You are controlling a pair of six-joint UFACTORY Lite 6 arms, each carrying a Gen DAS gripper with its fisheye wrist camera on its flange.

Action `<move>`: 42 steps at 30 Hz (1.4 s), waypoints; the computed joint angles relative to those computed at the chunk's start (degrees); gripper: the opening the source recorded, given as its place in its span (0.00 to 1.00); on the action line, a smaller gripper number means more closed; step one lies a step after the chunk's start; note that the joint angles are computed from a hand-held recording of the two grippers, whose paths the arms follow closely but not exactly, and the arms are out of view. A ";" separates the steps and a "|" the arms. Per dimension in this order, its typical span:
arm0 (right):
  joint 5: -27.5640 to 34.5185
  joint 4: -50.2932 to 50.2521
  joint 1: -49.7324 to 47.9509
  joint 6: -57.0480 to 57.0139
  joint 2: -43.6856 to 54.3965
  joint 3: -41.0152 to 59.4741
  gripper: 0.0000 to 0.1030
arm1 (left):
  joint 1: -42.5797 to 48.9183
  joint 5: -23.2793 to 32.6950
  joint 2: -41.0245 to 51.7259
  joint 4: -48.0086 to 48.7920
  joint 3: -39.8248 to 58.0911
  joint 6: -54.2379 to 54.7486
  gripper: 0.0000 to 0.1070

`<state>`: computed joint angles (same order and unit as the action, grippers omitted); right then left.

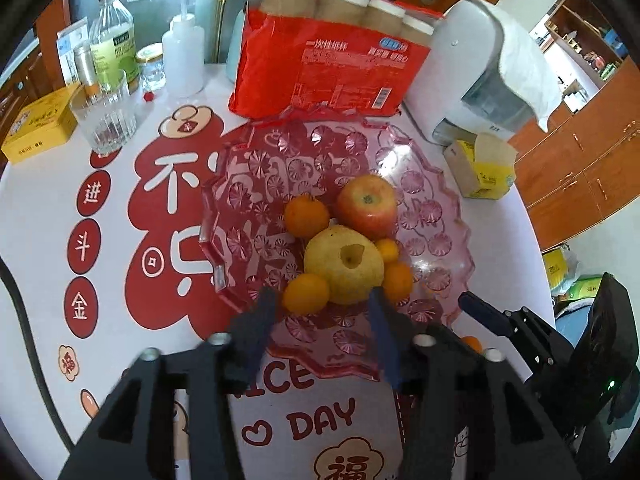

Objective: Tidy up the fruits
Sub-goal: 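Carry mandarin and orange into the pink glass bowl and open both tools, then withdraw both open tools from the bowl toward the remaining fruit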

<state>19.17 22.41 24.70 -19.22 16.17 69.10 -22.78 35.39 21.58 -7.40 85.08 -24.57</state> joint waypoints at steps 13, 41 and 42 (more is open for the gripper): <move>1.88 -8.46 -0.03 10.66 -17.44 -11.59 0.49 | -5.72 2.44 -14.18 8.10 -10.41 -11.20 0.70; 20.46 -3.25 -3.66 14.54 -65.08 -46.36 0.49 | -31.09 7.60 -23.78 16.87 -20.62 -35.83 0.79; 20.21 -4.77 -1.90 17.25 -65.96 -47.12 0.49 | -31.22 7.64 -22.96 16.45 -19.91 -35.00 0.80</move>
